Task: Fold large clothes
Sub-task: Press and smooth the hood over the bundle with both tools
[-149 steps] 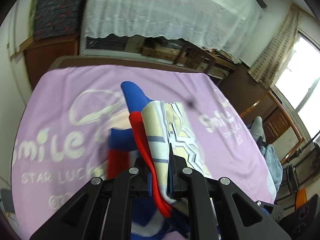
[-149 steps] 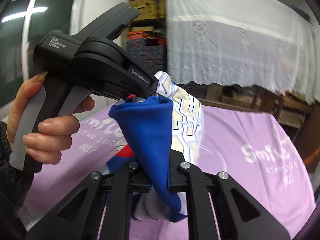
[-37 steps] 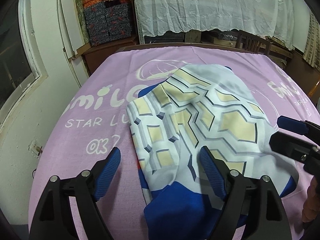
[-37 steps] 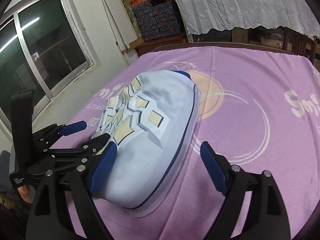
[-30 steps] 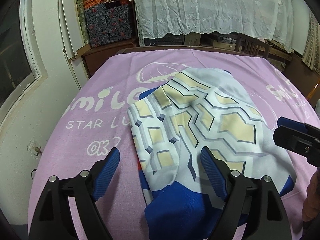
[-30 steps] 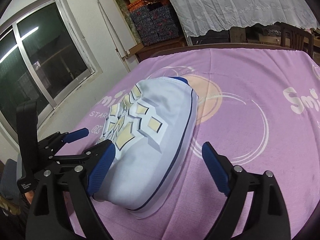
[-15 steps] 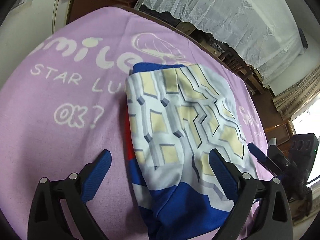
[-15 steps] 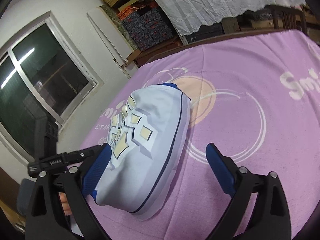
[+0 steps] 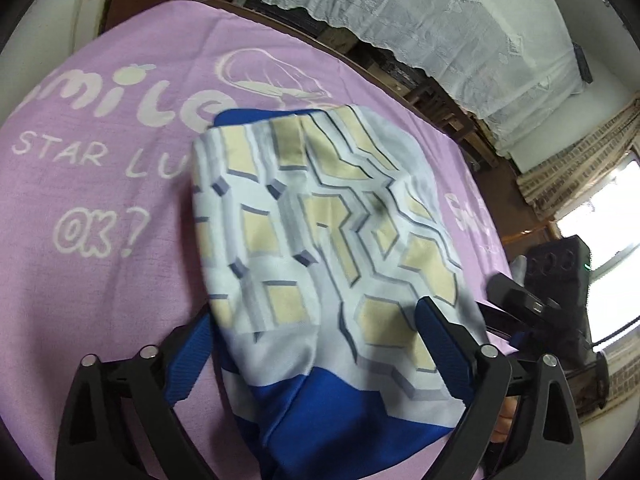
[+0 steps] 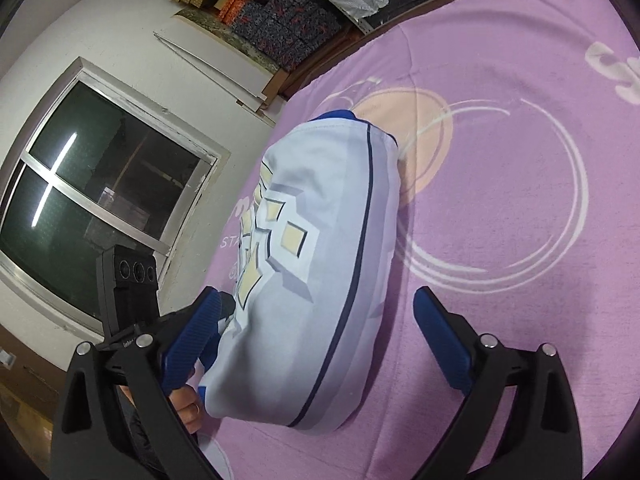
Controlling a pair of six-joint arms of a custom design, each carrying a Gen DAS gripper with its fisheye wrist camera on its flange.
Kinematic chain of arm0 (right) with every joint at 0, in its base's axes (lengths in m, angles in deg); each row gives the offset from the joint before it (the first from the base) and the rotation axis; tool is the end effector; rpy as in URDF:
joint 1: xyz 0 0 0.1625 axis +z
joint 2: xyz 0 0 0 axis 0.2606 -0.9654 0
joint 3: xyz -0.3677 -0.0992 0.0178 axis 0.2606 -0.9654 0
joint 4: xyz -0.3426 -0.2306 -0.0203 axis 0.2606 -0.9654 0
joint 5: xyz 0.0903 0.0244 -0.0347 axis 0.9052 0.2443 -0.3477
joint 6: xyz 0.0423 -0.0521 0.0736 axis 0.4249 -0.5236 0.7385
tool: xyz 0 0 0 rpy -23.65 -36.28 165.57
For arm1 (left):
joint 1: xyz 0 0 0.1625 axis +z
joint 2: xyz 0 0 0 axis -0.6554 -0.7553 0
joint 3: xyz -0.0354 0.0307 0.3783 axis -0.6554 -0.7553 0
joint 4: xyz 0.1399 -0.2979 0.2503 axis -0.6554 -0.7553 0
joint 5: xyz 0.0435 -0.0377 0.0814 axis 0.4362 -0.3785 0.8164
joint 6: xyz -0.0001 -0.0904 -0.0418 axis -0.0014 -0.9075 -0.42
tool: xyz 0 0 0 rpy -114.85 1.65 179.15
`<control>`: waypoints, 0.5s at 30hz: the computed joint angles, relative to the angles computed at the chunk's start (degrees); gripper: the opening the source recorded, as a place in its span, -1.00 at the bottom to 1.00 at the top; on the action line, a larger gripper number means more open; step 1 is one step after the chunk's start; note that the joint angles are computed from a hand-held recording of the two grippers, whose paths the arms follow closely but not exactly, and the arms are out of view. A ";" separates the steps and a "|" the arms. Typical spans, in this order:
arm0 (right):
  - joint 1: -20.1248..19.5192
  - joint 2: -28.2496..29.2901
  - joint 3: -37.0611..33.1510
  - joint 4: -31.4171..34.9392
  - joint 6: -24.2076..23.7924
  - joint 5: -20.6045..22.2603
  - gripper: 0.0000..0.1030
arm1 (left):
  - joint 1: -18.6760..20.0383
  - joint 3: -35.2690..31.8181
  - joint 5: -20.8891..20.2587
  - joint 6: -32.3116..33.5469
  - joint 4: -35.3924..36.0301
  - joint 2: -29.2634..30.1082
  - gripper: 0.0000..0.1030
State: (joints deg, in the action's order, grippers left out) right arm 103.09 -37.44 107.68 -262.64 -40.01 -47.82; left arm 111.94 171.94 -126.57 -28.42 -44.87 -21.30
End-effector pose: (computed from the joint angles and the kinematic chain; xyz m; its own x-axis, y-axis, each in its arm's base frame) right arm 0.3584 -0.4224 0.0049 -0.9925 -0.1125 -0.0478 -0.0670 0.8275 -0.5574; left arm 0.0064 -0.4443 0.4022 -0.9536 0.2544 -0.1610 0.2953 0.8944 -0.3358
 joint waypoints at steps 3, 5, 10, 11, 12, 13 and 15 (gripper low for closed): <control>-0.88 0.69 -1.00 0.77 0.71 0.98 0.83 | 0.04 0.02 -0.24 0.45 -0.12 0.12 0.76; -0.45 1.60 -2.83 2.75 1.52 -1.01 0.83 | 0.27 -0.04 -0.96 0.41 -0.18 0.21 0.73; -0.29 3.37 -7.35 8.42 2.25 -0.11 0.84 | 1.00 -0.80 -2.02 1.03 -0.04 1.14 0.72; -0.02 4.05 -8.68 9.29 1.79 -1.03 0.84 | 1.16 -1.01 -2.16 1.09 -0.22 1.50 0.72; 0.32 4.60 -9.39 9.27 1.13 -1.90 0.85 | 1.40 -1.17 -2.48 1.10 -0.35 1.73 0.72; 0.69 5.32 -10.04 8.83 0.02 -2.83 0.85 | 1.64 -1.46 -2.93 1.14 -0.26 2.07 0.73; 1.14 5.95 -10.40 8.14 -1.59 -3.81 0.85 | 1.65 -1.47 -2.91 1.28 -0.53 2.26 0.75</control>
State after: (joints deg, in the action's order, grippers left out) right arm 104.24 -31.49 97.27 -254.51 -41.60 -51.64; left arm 113.59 170.48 -129.47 -27.15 -45.40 -19.04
